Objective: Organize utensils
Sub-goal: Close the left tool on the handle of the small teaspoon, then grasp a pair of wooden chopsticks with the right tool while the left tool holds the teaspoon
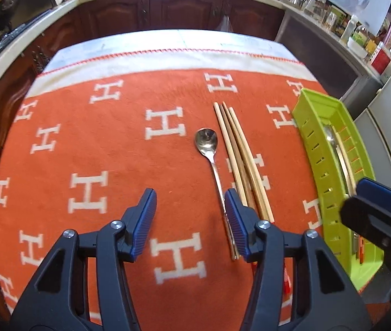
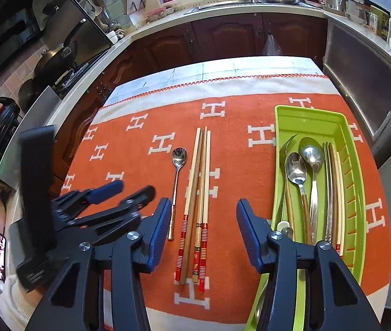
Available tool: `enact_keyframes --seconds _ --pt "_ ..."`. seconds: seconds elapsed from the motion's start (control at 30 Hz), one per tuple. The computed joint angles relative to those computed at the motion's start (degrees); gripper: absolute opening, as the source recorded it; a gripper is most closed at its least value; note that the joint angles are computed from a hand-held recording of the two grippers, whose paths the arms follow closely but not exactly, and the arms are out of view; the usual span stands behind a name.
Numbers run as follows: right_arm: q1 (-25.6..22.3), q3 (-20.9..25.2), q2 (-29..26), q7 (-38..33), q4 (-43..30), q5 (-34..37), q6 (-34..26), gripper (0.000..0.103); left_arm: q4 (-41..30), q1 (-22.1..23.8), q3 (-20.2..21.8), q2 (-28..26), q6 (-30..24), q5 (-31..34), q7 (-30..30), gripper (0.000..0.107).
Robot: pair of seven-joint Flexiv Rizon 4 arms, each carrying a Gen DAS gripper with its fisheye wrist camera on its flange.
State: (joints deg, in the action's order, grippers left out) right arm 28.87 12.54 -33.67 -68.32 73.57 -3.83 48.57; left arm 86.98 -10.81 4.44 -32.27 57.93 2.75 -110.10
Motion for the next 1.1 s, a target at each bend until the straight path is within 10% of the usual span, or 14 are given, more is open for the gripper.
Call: enact_keyframes --seconds 0.37,0.47,0.67,0.93,1.1 --pt "-1.3 0.0 -0.3 -0.1 0.6 1.1 1.1 0.049 -9.6 -2.6 1.3 -7.1 -7.2 3.0 -0.1 0.037" --pt "-1.2 0.2 -0.5 -0.4 0.3 1.2 0.8 0.047 -9.6 -2.7 1.8 -6.9 -7.6 3.6 -1.2 0.003" --pt "-0.9 1.2 -2.0 -1.7 -2.4 2.1 -1.8 0.047 -5.1 -0.6 1.2 -3.8 -6.2 1.6 -3.4 0.002" --pt "0.1 1.9 -9.3 -1.8 -14.7 5.9 -11.6 0.013 4.8 2.2 -0.2 2.9 -0.8 -1.0 -3.4 0.002" --pt "2.5 -0.3 -15.1 0.6 -23.9 4.9 -18.7 0.01 10.4 3.6 -1.1 6.5 2.4 -3.3 -1.7 0.002"
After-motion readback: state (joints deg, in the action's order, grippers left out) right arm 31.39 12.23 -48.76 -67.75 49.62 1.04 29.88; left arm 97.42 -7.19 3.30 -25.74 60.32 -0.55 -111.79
